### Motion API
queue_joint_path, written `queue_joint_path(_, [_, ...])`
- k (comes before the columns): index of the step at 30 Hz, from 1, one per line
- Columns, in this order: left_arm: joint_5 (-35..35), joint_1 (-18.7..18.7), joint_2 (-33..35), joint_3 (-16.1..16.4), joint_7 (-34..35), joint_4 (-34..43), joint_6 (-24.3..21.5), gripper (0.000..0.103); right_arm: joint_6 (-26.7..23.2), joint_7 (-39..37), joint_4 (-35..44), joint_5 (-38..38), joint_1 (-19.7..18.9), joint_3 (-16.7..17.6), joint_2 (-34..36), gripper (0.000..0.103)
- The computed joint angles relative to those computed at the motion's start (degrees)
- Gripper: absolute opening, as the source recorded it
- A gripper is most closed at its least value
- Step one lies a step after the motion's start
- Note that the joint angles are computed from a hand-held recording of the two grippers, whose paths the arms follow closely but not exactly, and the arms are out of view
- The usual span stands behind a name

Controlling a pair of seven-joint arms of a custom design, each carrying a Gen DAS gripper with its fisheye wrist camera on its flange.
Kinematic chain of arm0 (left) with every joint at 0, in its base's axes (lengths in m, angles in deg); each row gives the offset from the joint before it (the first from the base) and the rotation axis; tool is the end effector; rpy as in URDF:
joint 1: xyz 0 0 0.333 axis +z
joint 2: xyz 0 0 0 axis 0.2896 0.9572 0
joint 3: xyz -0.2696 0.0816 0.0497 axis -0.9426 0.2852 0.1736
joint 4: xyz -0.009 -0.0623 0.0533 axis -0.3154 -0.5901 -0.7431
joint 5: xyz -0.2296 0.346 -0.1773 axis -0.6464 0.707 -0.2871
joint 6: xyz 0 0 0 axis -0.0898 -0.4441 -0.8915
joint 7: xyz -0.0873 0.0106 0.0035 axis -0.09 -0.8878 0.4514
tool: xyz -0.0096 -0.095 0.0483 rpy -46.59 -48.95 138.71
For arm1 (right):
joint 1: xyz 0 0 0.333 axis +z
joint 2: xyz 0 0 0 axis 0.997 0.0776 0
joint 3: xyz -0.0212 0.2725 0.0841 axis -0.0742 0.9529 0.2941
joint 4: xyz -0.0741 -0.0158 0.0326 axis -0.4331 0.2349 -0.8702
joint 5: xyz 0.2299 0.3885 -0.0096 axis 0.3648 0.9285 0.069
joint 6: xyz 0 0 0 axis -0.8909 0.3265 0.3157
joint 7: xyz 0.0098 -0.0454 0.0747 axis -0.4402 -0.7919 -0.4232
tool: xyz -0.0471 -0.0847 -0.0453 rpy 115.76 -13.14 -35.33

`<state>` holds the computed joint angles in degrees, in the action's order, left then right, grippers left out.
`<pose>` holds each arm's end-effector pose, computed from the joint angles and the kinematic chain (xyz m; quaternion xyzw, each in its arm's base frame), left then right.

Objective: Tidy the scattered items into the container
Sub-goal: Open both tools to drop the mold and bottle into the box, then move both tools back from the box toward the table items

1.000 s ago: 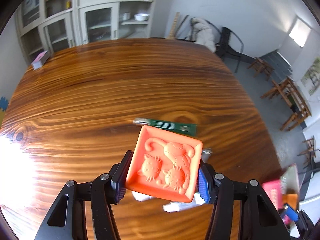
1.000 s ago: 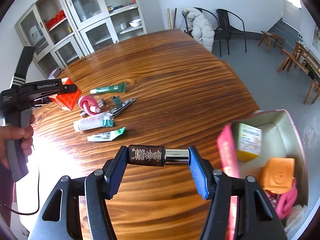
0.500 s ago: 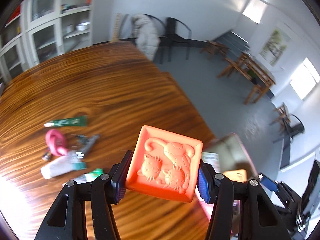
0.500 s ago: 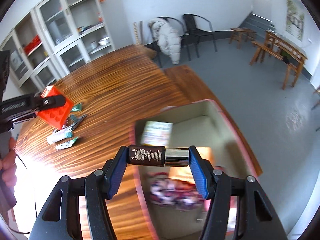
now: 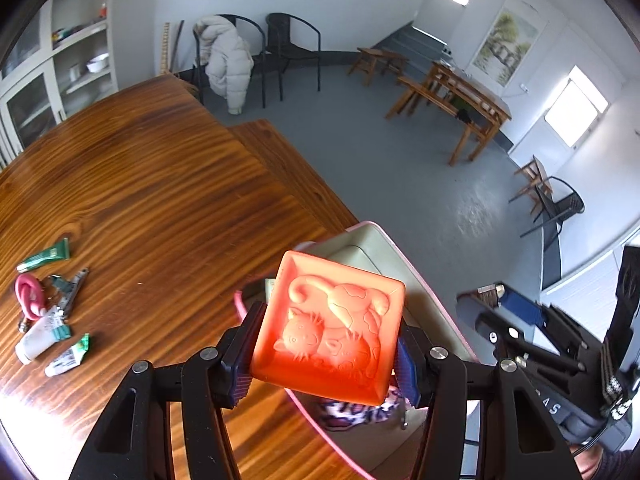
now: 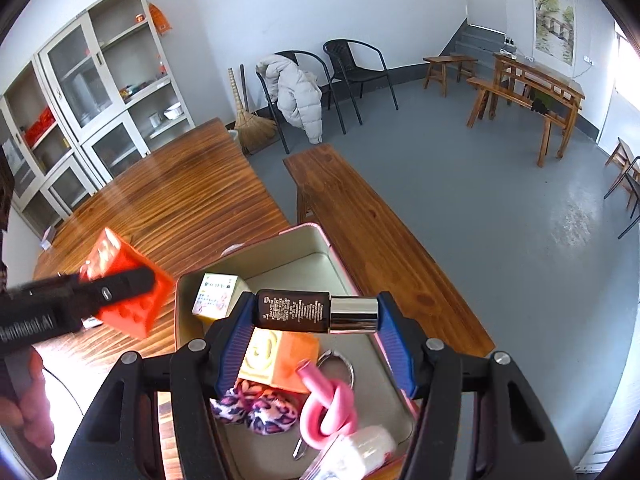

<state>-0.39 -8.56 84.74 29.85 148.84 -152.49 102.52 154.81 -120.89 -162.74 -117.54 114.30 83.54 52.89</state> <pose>0.4837 -0.4627 0.4413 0.4406 -0.8471 0.2971 0.0054 0.3768 0.3858 0.4459 -0.5039 0.7903 -0.2362 0.2566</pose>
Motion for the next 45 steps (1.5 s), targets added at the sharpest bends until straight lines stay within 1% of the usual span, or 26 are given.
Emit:
queue_joint_path(3, [0.61,-0.65,1.15,-0.43,-0.63,0.83,-1.66,0.060,1.23,0.00,-0.25,-0.69,-0.38,-0.30,-0.12,0.064])
queue_joint_path(5, [1.41,-1.01,2.03,-0.50,-0.84,1.44,-2.62,0.071,2.36,-0.40,-0.20,-1.19,-0.78,-0.60,0.07,0.064])
queue_joint_path(7, [3.58,-1.45,2.02,-0.19,-3.14,0.85,-1.87,0.073,3.37,-0.52,-0.56,-1.36,-1.15,-0.90,-0.10,0.064])
queue_joint_path(8, [4.93,-1.58,1.94,0.06,-4.54,0.61,-1.89,0.073,4.42,-0.51,-0.90,-1.39,-1.38,-1.15,-0.25,0.064])
queue_joint_path(11, [3.62,-0.86,0.38,0.25,-5.18,-1.53,-1.22,0.073,5.76,-1.01,-0.80,-2.03,-2.17,-1.19,0.00,0.064])
queue_joint_path(17, [3.88,0.34,-3.29,0.95,-9.13,-5.81,0.47,0.073,8.02,-2.49,0.55,-3.05,-3.06,-1.46,1.92,0.064])
queue_joint_path(23, [4.56,1.61,-7.18,1.45,-12.42,-9.97,1.35,0.073,10.28,-4.05,1.87,-1.26,-3.04,-2.48,4.30,0.065])
queue_joint_path(24, [4.71,1.83,-7.53,1.53,-12.95,-10.33,1.38,0.073,10.42,-4.19,2.04,-1.03,-2.97,-2.51,4.61,0.067])
queue_joint_path(27, [4.49,2.42,-9.05,1.78,-13.96,-11.95,1.53,0.073,10.02,-3.93,2.63,-1.10,-2.83,-2.26,5.15,0.079])
queue_joint_path(35, [3.15,3.60,-12.76,2.52,-14.53,-16.06,0.80,0.073,8.96,-4.13,5.11,-1.22,-1.68,-2.04,7.33,0.079])
queue_joint_path(40, [2.10,4.60,-15.73,3.39,-14.06,-19.16,0.25,0.073,8.64,-4.16,8.35,-1.54,-0.42,-2.02,10.36,0.079])
queue_joint_path(45, [1.78,6.60,-19.60,4.69,-14.89,-23.08,-0.25,0.073,8.51,-5.25,12.99,-2.09,1.39,-2.37,14.74,0.079])
